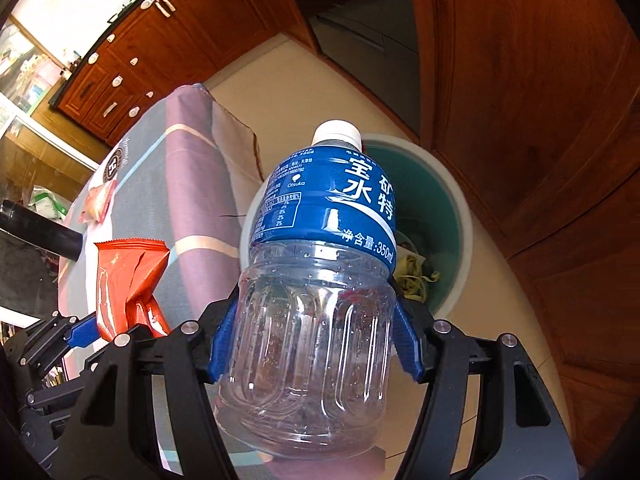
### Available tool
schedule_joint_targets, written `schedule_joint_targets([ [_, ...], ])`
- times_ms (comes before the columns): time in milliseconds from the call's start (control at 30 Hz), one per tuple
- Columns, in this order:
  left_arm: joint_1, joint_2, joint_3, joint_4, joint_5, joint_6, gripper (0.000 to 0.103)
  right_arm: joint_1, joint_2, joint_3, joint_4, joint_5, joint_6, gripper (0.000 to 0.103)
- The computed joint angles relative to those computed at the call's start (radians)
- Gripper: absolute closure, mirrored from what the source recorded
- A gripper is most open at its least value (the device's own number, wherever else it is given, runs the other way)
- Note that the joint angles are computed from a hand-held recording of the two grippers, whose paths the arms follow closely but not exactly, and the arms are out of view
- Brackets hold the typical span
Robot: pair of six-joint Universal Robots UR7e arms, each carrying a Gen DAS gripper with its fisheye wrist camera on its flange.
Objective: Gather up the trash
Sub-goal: 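Carry the snack bag and water bottle over the bin and open both grippers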
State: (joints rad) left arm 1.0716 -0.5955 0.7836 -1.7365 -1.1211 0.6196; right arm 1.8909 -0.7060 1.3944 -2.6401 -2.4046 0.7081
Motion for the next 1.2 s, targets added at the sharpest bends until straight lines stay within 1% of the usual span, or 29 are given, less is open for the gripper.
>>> schedule_joint_targets([
  [133,-0.006,0.023,-0.018,0.003,-0.004,0.007,0.069,-0.011,-0.011,0.012,0.001,0.000,0.008,0.041],
  [500,-0.011,0.114,-0.115,0.072,-0.036,0.008,0.069,-0.031,-0.035,0.029,0.032,-0.013,0.047,0.041],
  [600,-0.010,0.140,-0.144,0.091,-0.047,0.009,0.066,-0.036,-0.038,0.026,0.036,-0.016,0.056,0.041],
  [633,-0.009,0.149,-0.156,0.096,-0.051,0.008,0.063,-0.039,-0.038,0.023,0.038,-0.015,0.057,0.041],
  [667,-0.008,0.159,-0.169,0.101,-0.054,0.006,0.051,-0.041,-0.036,0.018,0.041,-0.013,0.060,0.041],
  [733,-0.008,0.169,-0.180,0.100,-0.060,0.009,0.037,-0.046,-0.033,0.007,0.051,-0.005,0.060,0.041],
  [767,-0.009,0.168,-0.177,0.094,-0.058,0.013,0.032,-0.048,-0.031,0.002,0.056,-0.004,0.062,0.041],
  [800,-0.011,0.169,-0.175,0.091,-0.050,0.015,0.029,-0.050,-0.029,-0.004,0.057,-0.001,0.063,0.039],
  [833,-0.012,0.169,-0.170,0.085,-0.038,0.015,0.021,-0.053,-0.026,-0.009,0.054,0.004,0.064,0.038],
  [867,-0.013,0.165,-0.157,0.069,-0.028,0.018,0.014,-0.055,-0.026,-0.009,0.047,0.008,0.067,0.032],
  [900,-0.013,0.155,-0.137,0.046,-0.025,0.027,0.013,-0.055,-0.025,-0.011,0.043,0.006,0.073,0.027],
  [967,-0.012,0.143,-0.115,0.027,-0.022,0.041,0.011,-0.054,-0.023,-0.017,0.047,0.000,0.077,0.027],
  [1100,-0.007,0.134,-0.114,0.037,-0.020,0.033,0.008,-0.052,-0.021,-0.026,0.076,-0.007,0.098,0.021],
  [1200,-0.002,0.128,-0.124,0.057,-0.019,0.013,0.008,-0.050,-0.021,-0.027,0.092,0.002,0.112,0.020],
])
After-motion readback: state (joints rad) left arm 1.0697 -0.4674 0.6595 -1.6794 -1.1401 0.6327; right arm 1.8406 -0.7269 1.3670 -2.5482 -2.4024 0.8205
